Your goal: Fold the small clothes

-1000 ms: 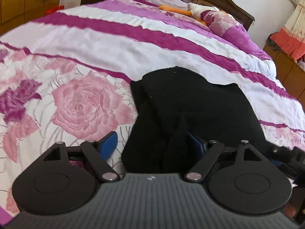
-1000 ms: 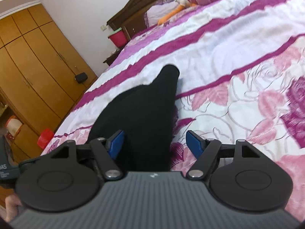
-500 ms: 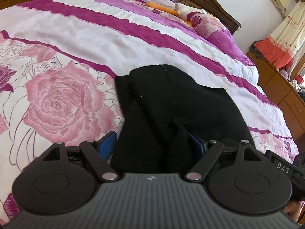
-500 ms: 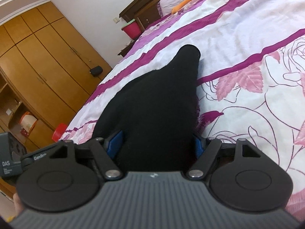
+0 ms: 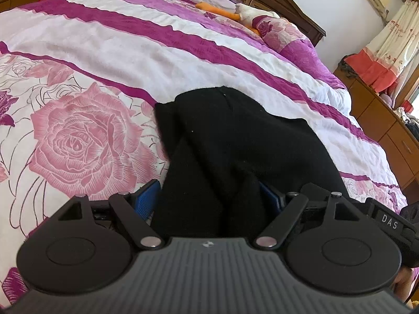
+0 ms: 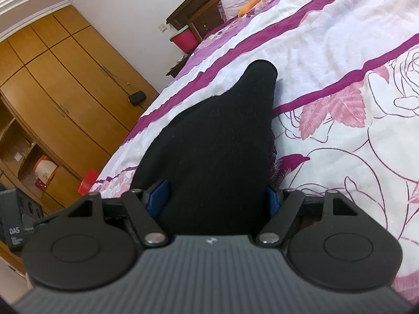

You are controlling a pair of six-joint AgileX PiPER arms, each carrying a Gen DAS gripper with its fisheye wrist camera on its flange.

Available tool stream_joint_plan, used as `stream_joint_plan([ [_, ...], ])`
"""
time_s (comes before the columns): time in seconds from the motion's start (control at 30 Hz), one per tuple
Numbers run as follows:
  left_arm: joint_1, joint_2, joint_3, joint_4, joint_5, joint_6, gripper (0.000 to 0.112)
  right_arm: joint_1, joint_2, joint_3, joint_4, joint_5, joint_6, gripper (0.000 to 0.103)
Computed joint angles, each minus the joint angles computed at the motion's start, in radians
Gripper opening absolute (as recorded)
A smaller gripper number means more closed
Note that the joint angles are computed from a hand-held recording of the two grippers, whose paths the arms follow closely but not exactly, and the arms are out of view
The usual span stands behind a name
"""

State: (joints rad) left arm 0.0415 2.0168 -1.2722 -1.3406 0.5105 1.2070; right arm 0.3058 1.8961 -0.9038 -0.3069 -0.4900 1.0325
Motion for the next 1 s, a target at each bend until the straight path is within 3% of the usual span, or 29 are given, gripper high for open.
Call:
stream_joint_plan([
  [0.37, 0.006, 0.013, -0.019, 0.029, 0.019, -0.036, 0.085, -0.024, 0.009, -0.015, -0.102, -0.001, 0.104, 0.074],
  [0.6, 0.022, 0.019, -0.001, -0.066, 0.054, 0.060, 0.085, -0.069, 0.023, 0.000, -0.176, -0.100, 0.253, 0.075],
  [0.7, 0.038, 0.034, -0.009, -0.089, 0.114, 0.058, 0.074, -0.055, 0.018, -0.019, -0.178, -0.057, 0.236, 0.068],
  [0.77, 0.058, 0.059, -0.037, -0.075, 0.191, -0.010, 0.056, -0.050, 0.017, -0.028, -0.176, -0.041, 0.241, 0.055],
  [0.87, 0.074, 0.073, -0.046, -0.094, 0.249, -0.056, 0.046, -0.070, 0.008, -0.026, -0.243, -0.061, 0.361, 0.043],
  [1.0, 0.079, 0.030, -0.011, -0.117, 0.288, -0.054, 0.042, -0.064, -0.066, -0.042, -0.351, 0.021, 0.493, 0.040],
])
